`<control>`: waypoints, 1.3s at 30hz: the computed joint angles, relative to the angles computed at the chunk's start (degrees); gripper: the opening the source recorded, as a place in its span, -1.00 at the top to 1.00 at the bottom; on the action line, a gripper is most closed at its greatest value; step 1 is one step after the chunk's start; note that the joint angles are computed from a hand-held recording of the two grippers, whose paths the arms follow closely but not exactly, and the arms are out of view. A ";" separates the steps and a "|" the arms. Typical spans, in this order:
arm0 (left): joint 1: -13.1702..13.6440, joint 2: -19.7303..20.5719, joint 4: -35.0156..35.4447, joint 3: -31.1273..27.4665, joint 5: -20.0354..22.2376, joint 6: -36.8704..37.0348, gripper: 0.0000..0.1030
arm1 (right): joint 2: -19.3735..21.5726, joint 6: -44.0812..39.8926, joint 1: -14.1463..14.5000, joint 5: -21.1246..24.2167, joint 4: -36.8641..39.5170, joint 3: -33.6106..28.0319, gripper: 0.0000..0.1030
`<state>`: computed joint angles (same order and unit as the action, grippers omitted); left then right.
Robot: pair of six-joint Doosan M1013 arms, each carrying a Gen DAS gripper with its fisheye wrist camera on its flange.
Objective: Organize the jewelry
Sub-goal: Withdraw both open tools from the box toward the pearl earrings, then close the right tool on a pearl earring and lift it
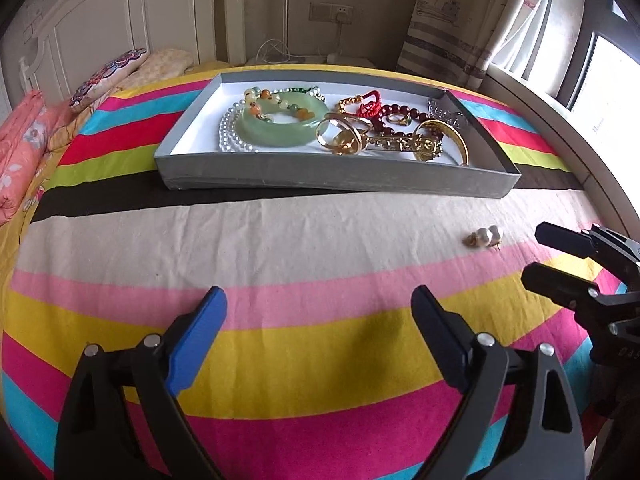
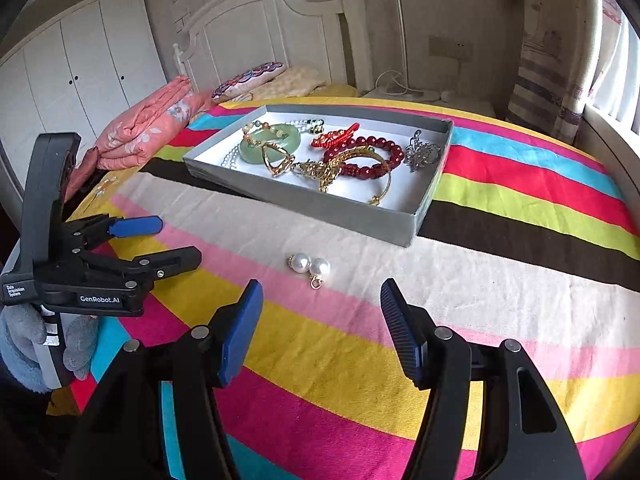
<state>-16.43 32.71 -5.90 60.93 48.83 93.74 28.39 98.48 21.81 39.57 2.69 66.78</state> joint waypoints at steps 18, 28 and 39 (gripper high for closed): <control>0.75 0.04 -4.38 -0.03 -0.41 1.97 -0.87 | 5.51 -3.33 1.17 9.77 -6.15 -8.88 0.35; 0.59 0.08 -3.69 -0.07 -0.17 1.92 -0.89 | 5.79 -3.98 1.41 9.56 -6.66 -9.29 0.57; 0.35 0.16 -2.66 -0.17 0.14 1.74 -0.91 | 2.10 -0.69 1.47 3.50 -7.08 -3.33 0.75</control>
<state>-16.08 32.87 -8.56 60.76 48.97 95.47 30.49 97.78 23.28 43.07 -4.39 63.45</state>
